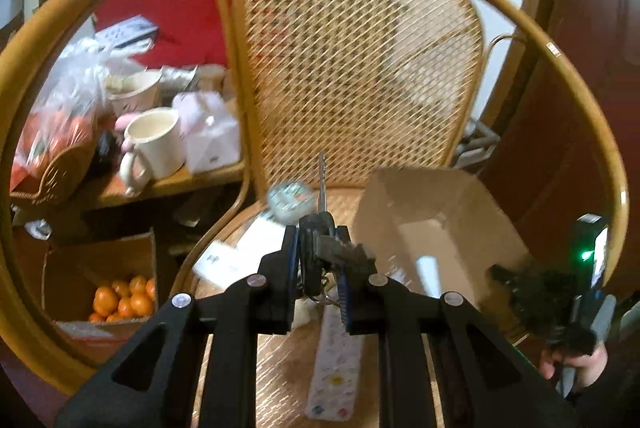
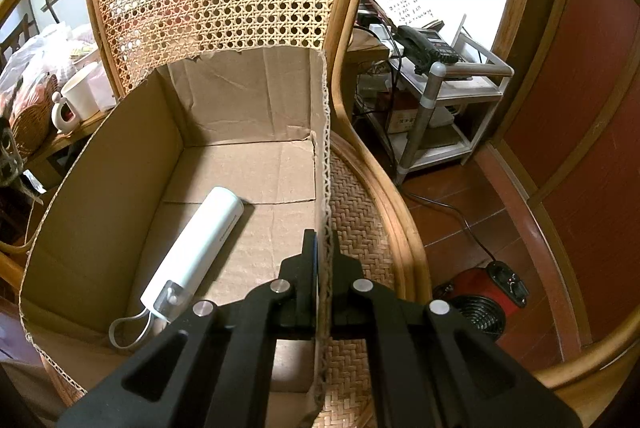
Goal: Organize rigid objects
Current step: 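Lift the keys with the left tool and carry them over the box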
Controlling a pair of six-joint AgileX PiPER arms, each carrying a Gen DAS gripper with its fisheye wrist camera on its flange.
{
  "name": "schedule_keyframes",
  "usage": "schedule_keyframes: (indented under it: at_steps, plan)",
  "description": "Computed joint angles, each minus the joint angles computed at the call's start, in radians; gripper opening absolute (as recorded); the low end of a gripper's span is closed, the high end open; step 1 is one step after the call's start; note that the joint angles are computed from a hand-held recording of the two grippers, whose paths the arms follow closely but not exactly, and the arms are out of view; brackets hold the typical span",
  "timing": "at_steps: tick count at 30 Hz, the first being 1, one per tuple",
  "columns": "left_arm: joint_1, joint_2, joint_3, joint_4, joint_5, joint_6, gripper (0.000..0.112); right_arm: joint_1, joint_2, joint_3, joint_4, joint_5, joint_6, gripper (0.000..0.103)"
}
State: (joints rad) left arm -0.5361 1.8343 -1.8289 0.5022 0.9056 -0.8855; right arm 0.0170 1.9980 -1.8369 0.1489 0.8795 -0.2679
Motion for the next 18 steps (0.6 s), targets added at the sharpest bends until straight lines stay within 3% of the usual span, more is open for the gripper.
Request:
schedule_keyframes:
  at_steps: [7, 11, 18]
  plan:
    - [-0.035, 0.005, -0.016, 0.054, -0.089, -0.055, 0.016, -0.004, -0.001, 0.002, 0.005, -0.003, -0.009, 0.005]
    - [-0.08, 0.025, -0.057, 0.1, -0.076, -0.061, 0.016, -0.007, -0.001, 0.003, 0.008, -0.004, -0.014, 0.005]
    - [-0.079, 0.021, -0.052, -0.069, -0.236, 0.047, 0.016, -0.007, -0.002, 0.004, 0.008, -0.004, -0.014, 0.005]
